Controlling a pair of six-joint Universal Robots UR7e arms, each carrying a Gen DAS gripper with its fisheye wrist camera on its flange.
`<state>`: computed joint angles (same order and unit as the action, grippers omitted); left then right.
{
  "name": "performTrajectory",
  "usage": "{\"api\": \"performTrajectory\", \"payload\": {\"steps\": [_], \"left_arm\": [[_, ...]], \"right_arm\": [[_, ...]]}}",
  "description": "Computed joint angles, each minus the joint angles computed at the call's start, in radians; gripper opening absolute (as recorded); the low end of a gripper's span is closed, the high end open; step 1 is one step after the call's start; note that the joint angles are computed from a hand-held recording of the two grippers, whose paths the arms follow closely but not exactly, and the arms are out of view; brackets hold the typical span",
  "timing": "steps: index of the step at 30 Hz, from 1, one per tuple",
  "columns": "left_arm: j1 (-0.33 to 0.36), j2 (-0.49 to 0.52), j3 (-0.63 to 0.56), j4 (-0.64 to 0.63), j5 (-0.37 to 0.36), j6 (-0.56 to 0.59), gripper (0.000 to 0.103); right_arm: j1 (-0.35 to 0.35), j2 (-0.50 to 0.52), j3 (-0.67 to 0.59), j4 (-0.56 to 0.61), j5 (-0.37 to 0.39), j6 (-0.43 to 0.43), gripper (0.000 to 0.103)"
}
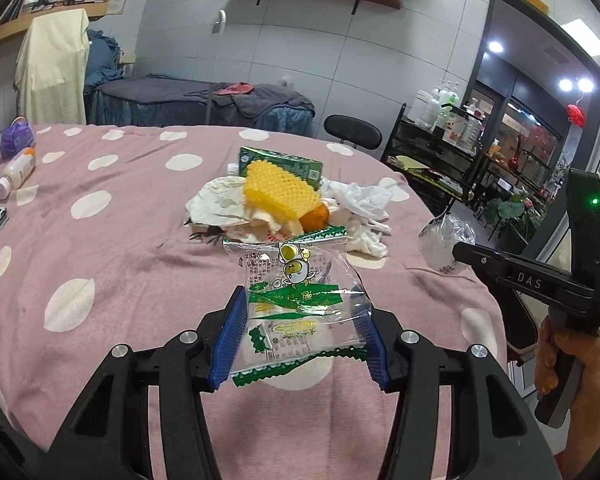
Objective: Collect trash
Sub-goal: 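Carry the wrapper and plastic bag over the brown trash bin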
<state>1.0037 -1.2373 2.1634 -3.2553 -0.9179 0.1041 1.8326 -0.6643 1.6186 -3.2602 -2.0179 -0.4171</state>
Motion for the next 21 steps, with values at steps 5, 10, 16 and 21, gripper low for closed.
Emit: {"api": "performTrajectory", "payload": {"steps": [5,10,16,21], "left_arm": [[-0.026,0.04,-0.013,-0.009,-0.028,0.018,0.052],[-0.047,0.079,-0.032,-0.006,-0.065,0.032,0.052],[-0.074,0.129,-0.057,-0.005,-0.103,0.063,0.052],[-0.085,0.17,-0.084,0.011,-0.144,0.076,0.052]], "right_arm": [[-0.022,-0.051,0.082,-0.066,0.012,0.025,0.025],[-0.036,-0.087,0.14,-0.167,-0.017,0.016,0.025],[-0.067,-0.134,0.189,-0.246,-0.053,0.028,0.025],[-0.095,-0.163,0.216,-0.28,-0.082,0.05,0.025]]}}
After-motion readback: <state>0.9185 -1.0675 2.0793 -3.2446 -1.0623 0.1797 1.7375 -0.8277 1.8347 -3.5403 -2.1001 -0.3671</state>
